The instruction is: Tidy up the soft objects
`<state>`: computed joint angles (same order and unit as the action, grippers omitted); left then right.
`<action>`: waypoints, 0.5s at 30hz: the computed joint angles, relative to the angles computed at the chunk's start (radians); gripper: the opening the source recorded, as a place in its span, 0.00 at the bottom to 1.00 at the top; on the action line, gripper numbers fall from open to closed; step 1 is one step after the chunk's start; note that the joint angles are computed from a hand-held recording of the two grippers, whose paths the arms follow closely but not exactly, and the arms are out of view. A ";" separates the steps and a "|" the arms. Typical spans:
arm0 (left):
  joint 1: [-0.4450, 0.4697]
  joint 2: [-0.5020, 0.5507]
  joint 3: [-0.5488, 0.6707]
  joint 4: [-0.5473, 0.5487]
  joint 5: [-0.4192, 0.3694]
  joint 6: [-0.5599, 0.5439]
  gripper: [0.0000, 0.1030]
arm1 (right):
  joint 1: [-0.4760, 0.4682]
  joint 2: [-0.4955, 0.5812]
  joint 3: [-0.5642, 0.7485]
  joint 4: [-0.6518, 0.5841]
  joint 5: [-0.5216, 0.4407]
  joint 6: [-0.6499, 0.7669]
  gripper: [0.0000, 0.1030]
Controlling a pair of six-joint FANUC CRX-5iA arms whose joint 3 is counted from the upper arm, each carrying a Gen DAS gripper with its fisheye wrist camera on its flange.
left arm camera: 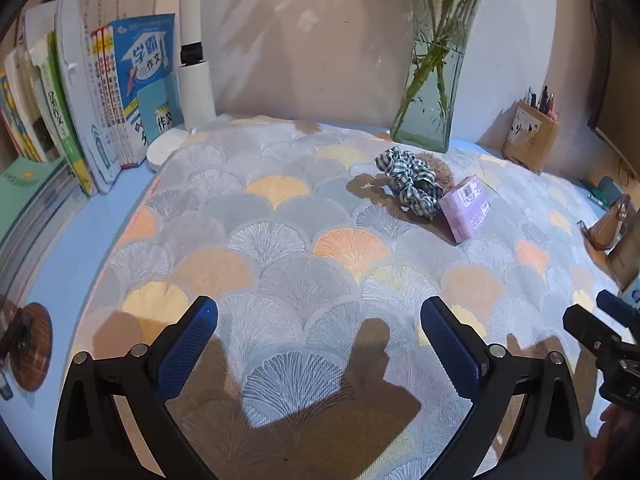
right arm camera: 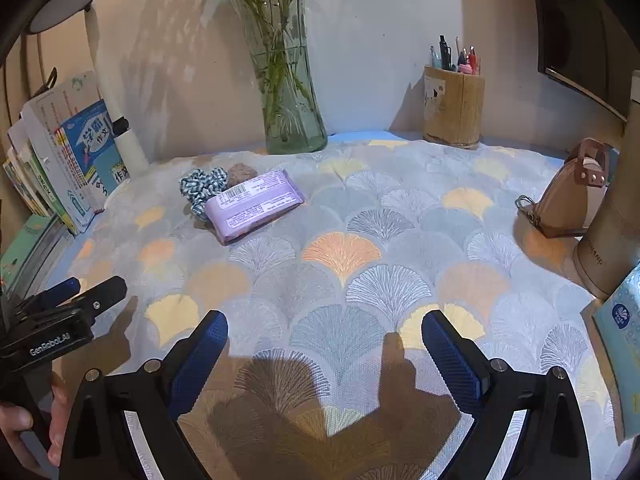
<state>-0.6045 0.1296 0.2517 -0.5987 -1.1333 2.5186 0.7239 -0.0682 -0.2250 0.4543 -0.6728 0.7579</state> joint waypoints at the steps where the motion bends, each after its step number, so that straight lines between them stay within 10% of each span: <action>1: -0.003 0.006 0.007 -0.003 -0.006 -0.006 0.99 | 0.001 0.002 0.002 -0.002 -0.003 0.003 0.95; 15: -0.018 0.047 0.054 -0.009 -0.056 -0.071 0.99 | 0.005 0.032 0.043 -0.026 -0.057 0.027 0.95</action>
<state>-0.6224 0.1767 0.3058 -0.6079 -1.1893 2.4471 0.7293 -0.0365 -0.1825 0.4287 -0.7298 0.7853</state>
